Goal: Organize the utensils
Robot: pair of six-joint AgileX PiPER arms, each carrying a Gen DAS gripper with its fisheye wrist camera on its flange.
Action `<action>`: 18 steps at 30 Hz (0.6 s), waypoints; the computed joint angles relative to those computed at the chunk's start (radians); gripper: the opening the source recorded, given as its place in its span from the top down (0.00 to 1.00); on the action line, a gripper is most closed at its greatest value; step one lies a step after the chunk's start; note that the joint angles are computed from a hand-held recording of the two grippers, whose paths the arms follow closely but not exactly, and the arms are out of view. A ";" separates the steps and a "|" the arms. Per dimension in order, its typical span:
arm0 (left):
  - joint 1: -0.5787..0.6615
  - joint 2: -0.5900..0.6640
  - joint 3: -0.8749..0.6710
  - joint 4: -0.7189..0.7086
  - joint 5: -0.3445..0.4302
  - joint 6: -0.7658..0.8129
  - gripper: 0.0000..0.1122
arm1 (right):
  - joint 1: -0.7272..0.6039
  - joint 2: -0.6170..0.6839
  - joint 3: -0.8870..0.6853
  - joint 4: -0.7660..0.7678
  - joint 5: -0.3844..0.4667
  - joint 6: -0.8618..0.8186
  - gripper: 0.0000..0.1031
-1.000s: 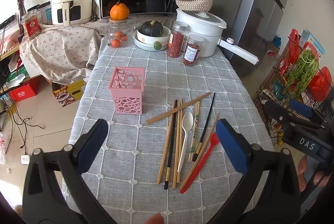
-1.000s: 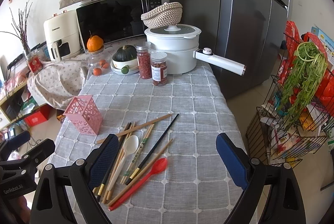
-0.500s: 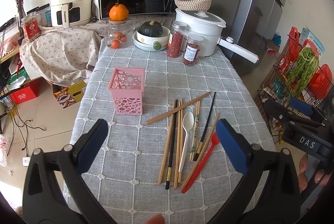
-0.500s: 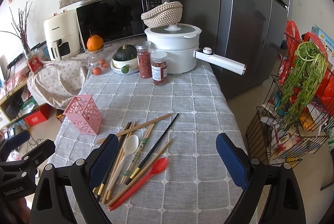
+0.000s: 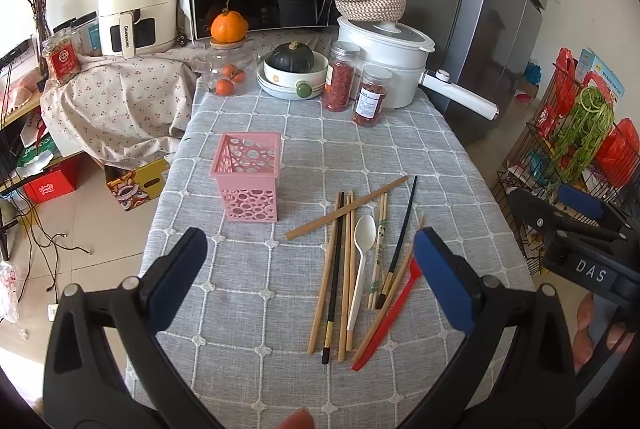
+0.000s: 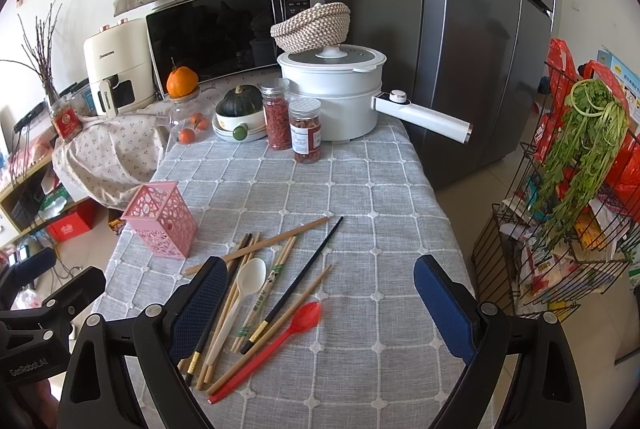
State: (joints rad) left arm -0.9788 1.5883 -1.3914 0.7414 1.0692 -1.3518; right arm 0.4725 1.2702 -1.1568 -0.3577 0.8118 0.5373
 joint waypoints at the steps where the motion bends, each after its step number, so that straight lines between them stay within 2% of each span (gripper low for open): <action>1: 0.000 0.000 0.000 0.000 0.000 0.001 0.09 | 0.000 0.000 0.000 0.000 0.000 0.000 0.07; 18: -0.001 0.004 -0.009 0.004 0.009 0.006 0.09 | 0.001 0.000 0.001 -0.001 0.000 0.002 0.07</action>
